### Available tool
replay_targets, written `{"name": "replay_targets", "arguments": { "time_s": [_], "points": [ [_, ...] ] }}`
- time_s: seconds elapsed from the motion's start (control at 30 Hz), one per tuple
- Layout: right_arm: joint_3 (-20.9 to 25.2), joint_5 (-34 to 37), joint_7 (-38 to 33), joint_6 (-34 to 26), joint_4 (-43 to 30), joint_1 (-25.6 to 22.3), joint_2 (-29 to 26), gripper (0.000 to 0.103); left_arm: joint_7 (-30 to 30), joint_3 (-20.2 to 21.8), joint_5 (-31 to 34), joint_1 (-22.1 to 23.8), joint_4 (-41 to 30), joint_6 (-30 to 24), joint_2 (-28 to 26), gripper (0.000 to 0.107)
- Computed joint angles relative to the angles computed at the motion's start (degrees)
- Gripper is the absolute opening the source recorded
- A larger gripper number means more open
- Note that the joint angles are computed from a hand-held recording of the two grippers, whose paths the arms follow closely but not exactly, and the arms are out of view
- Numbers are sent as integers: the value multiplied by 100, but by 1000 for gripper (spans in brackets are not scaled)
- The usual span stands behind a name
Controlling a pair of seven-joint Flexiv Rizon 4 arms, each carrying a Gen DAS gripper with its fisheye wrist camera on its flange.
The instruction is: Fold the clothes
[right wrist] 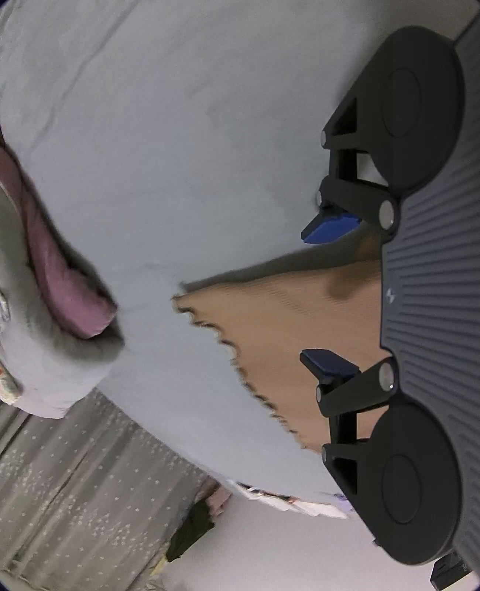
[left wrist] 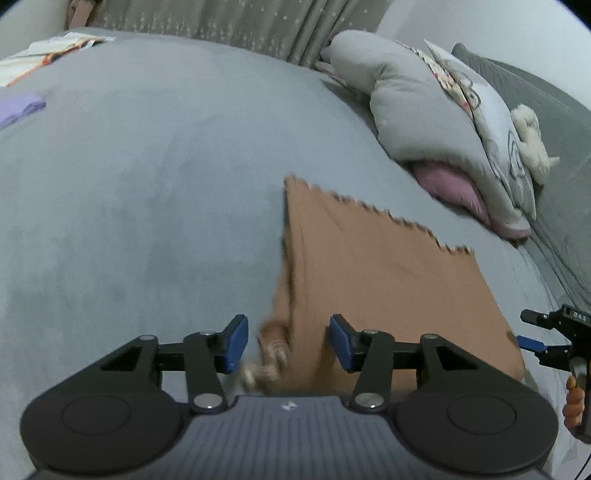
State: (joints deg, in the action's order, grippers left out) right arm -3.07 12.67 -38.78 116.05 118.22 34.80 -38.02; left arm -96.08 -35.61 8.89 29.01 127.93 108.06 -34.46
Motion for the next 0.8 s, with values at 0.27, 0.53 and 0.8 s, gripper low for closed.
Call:
{"name": "replay_targets", "arguments": {
  "time_s": [0.27,0.53,0.8],
  "points": [
    [-821,481,-728,-103,352,1188,165,26,-130,796,191,-846,-308,707,-351,18],
    [-971,677,-965,190,490,1356,262,9,-418,-34,575,107,-288,409,-636,8],
    [-735,623,-1233,-193,447,1055,350,8,-230,-332,517,419,-356,243,-970,8]
  ]
}}
